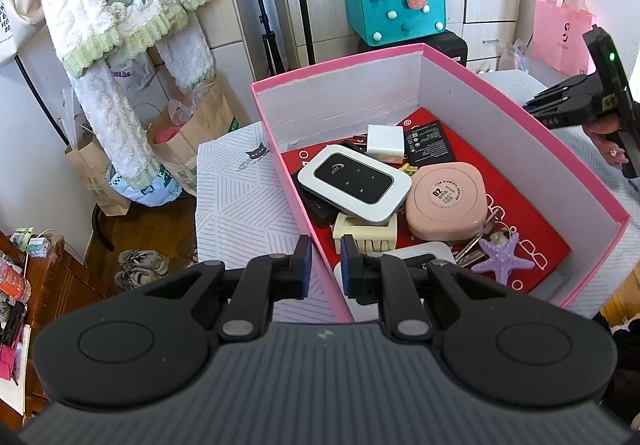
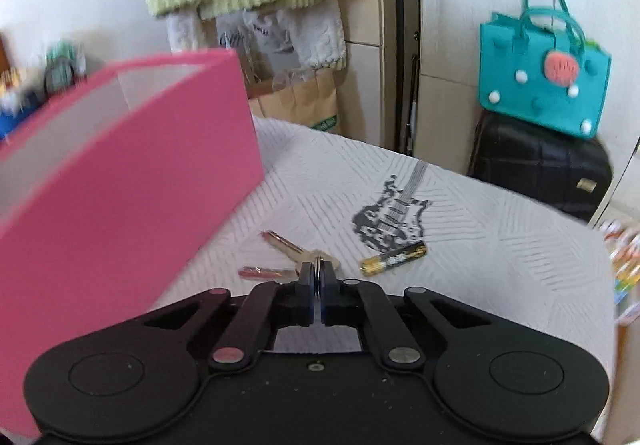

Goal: Organize rigid objects
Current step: 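Grasp the silver keys with the right gripper, then carry the silver keys into the pink box and release them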

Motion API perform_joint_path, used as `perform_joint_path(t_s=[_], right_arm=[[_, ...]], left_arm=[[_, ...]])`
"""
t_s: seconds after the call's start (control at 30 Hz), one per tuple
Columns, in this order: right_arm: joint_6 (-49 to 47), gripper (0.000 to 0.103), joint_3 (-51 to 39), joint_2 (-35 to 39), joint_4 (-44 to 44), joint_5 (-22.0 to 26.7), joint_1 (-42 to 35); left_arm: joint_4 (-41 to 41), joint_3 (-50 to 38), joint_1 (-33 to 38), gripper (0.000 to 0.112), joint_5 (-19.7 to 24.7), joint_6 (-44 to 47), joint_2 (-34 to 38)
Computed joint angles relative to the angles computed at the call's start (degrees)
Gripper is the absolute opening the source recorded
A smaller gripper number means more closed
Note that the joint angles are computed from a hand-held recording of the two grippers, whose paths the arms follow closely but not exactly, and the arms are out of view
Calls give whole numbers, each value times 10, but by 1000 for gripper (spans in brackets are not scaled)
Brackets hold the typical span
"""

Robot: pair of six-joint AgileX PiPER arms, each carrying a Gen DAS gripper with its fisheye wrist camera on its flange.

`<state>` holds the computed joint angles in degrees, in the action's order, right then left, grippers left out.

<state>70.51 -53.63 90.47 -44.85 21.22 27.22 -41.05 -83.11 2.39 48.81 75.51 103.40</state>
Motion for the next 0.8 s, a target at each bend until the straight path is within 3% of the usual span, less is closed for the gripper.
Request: perform_joint_path(t_s=[0.1,0.3,0.57,0.7,0.8], right_arm=[[-10,4,18,-19,56,-52,-20],[-93,4,24,-44,192,-90,-29],[-53,4,-20,-75,176,-74,-12],[-10,4,-54,-77,125,-63,2],[-63,4,-109,-62,158,-41,12]], left_arm=[[-2,0,0,14,0,2,0],[1,0,-2,14,-2,2,0],[1,-2,-5,14,-3,1,1],[5,-5,-7,14,-3,-3,2],[8,-9,-7,14,-1,0,4]])
